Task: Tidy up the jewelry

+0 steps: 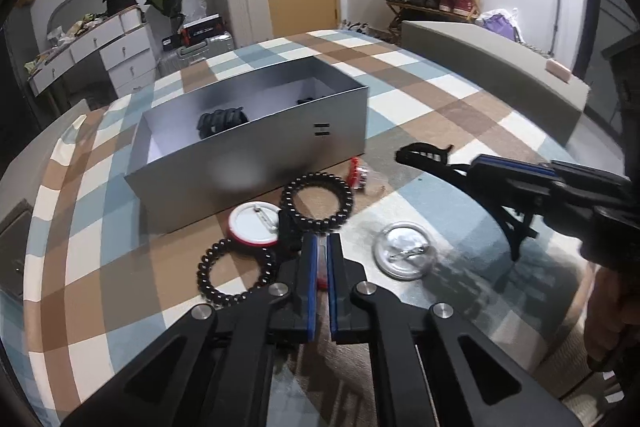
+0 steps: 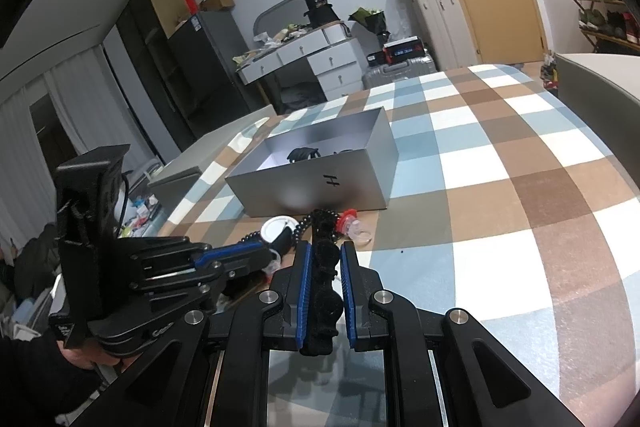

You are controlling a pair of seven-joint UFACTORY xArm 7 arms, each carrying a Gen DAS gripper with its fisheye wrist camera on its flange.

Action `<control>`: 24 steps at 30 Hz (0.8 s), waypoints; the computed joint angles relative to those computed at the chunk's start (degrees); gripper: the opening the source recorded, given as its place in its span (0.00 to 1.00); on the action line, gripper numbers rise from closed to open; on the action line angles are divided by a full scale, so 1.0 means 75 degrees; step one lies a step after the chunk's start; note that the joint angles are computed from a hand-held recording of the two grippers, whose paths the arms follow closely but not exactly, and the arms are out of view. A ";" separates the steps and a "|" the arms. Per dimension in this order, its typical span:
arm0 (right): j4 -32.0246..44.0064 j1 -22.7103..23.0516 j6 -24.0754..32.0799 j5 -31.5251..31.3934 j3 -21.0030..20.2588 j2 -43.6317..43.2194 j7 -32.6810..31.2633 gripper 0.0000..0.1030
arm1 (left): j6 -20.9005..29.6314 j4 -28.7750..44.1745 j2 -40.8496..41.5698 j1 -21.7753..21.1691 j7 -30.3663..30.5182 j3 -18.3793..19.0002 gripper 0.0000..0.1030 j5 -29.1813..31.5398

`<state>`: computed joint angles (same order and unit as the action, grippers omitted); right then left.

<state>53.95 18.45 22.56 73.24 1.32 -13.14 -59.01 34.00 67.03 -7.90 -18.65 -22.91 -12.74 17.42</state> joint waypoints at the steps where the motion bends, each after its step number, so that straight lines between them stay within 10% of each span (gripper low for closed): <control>1: -0.0001 -0.0006 0.0010 -0.0006 -0.0004 -0.0002 0.0015 0.13 | 0.0002 -0.0011 -0.0026 -0.0023 0.0059 0.0000 0.00 -0.0042; 24: 0.1890 -0.0302 0.1396 0.0138 0.0008 0.0866 0.0005 0.13 | -0.0830 0.0822 0.0031 0.0581 -0.0251 0.0228 0.00 -0.0176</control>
